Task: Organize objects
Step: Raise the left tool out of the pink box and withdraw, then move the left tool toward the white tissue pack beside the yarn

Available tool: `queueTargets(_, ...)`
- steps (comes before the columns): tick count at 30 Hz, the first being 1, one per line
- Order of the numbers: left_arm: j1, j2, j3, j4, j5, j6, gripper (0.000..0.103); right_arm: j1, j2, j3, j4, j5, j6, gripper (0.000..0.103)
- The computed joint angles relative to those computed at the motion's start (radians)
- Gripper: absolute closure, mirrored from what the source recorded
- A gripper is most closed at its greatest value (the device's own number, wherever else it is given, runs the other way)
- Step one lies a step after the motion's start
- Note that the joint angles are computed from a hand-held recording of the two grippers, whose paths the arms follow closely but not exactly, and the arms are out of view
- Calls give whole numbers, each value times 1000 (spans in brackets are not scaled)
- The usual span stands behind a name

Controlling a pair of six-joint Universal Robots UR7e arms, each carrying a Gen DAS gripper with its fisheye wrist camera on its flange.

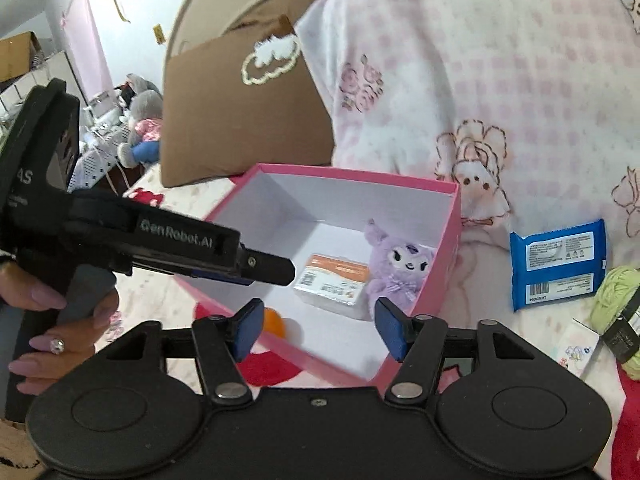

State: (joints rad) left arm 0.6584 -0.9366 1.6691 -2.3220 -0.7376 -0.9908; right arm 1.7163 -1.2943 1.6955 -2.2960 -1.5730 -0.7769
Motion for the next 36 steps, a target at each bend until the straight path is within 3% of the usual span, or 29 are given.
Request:
queueTargets(3,-31,-10,-25,139,9,-62,47,8,-38,20,1,-1,-31,25)
queueTargets(8,-91,-25,-42,257,15,-84,36,16,-103,60,-10,-16,-68,19)
queueTargets(15,-164,-54,-35,262,-16,-80,21,35,-184,97,-29,-47,-69,8)
queueTargets(29,-265,-35,-68,370,-26,-80,11,4,-317,70,142,-74,-171,8)
queueTargets(36,-287,-4,-91,375,-50,-58,11,-35,-350,44,192,-79,-237,8)
